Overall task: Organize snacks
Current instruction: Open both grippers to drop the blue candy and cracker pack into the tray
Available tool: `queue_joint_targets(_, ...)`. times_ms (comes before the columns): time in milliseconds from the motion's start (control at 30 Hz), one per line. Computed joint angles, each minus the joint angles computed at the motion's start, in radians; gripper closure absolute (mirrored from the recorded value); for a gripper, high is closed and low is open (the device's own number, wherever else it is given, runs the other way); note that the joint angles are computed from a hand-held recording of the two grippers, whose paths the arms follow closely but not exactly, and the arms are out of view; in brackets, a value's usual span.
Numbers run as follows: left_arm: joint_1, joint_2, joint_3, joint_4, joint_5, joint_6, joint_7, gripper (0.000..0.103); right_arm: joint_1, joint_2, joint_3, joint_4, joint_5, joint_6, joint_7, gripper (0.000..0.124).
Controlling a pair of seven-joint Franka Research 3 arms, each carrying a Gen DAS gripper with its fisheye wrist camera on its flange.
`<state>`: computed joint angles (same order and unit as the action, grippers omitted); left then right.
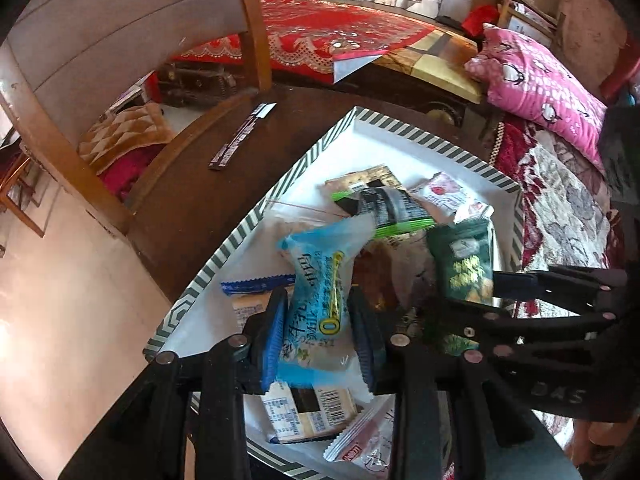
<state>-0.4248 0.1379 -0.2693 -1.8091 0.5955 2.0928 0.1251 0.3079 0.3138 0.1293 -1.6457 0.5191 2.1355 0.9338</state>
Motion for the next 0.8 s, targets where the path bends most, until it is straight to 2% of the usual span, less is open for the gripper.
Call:
queue_joint_targets(67,0.001,-0.004,0.001,-0.007,-0.002,0.006,-0.008,0.058,-0.004,-0.018,-0.003,-0.021,0.007,0.016,0.002,0.061)
queue_joint_targets(133,-0.004,-0.006,-0.001,-0.005,0.011,-0.005,-0.022,0.043,-0.011,-0.04,-0.006,-0.043,0.017,0.028,-0.009,0.06)
queue_joint_targets(233,-0.017,-0.003,-0.006,0.009,0.044,-0.027,-0.039,0.03,-0.027,-0.077,-0.008,-0.078,0.059,0.041,-0.032,0.058)
queue_joint_targets(400,-0.05,0.013,-0.015,0.051,0.101,-0.101,-0.053,0.021,-0.045,-0.158,-0.022,-0.171,0.122,0.093,-0.079,0.056)
queue_joint_targets(567,-0.081,0.023,-0.021,0.074,0.151,-0.131,-0.081,0.014,-0.058,-0.229,-0.04,-0.266,0.193,0.15,-0.12,0.055)
queue_joint_targets(800,-0.121,0.041,-0.027,0.11,0.199,-0.187,-0.104,0.007,-0.054,-0.303,-0.057,-0.374,0.228,0.236,-0.17,0.053)
